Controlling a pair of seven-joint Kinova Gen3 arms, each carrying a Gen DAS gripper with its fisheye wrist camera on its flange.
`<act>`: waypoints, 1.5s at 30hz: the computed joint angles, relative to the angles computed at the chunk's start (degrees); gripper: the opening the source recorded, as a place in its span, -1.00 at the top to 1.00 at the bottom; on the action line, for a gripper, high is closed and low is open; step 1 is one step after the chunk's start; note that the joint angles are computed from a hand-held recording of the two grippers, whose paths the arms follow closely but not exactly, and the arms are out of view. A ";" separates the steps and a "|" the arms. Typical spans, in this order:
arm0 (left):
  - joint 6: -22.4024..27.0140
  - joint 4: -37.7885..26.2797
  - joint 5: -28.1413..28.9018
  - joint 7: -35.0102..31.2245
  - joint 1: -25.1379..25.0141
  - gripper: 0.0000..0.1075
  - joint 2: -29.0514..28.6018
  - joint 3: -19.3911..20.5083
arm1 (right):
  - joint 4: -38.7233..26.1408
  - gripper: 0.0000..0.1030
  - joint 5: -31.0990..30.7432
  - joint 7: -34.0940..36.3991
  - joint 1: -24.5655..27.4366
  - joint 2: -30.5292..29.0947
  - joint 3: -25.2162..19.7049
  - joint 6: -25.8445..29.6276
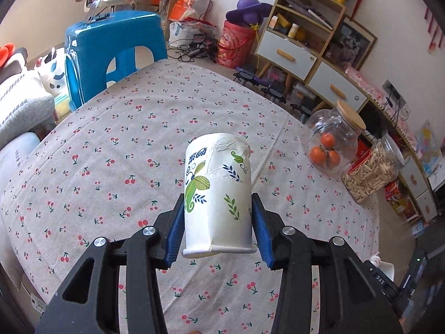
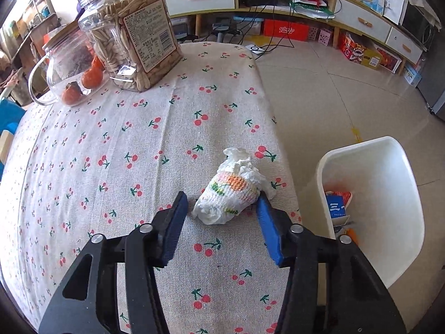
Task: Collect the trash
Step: 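Grasp the crumpled white plastic bag on the tablecloth with the right gripper, then carry the plastic bag over the white bin and open the right gripper while the left carries the cup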
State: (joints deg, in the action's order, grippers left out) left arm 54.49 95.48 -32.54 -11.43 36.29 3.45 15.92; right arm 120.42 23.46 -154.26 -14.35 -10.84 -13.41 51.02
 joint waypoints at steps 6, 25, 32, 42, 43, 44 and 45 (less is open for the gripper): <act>-1.15 0.68 2.13 -1.22 -1.17 0.17 -0.41 -0.39 | 1.80 0.32 -1.31 1.76 1.34 -3.21 0.69 -5.24; 4.26 -1.96 -13.38 9.06 5.89 0.17 -0.34 4.15 | 0.20 0.32 4.00 0.77 17.85 -23.99 -20.98 -8.81; 10.54 -5.22 -21.50 11.60 12.40 0.16 2.28 4.95 | 0.30 0.31 1.12 5.37 22.65 -29.93 -21.88 -9.60; 12.85 -9.64 -26.50 13.29 20.99 0.16 6.63 3.55 | 0.59 0.31 -4.10 13.40 27.06 -35.64 -19.64 -8.99; 12.98 -10.27 -26.95 13.46 21.90 0.16 7.11 3.30 | 0.66 0.31 -4.51 14.23 27.57 -36.24 -19.37 -8.86; 13.00 -10.89 -27.31 13.51 22.73 0.16 7.58 3.04 | 0.66 0.31 -4.97 15.11 27.96 -36.79 -19.03 -8.62; 13.07 -11.56 -27.63 13.43 23.54 0.16 8.08 2.77 | 0.76 0.31 -5.42 15.92 28.42 -37.35 -18.71 -8.52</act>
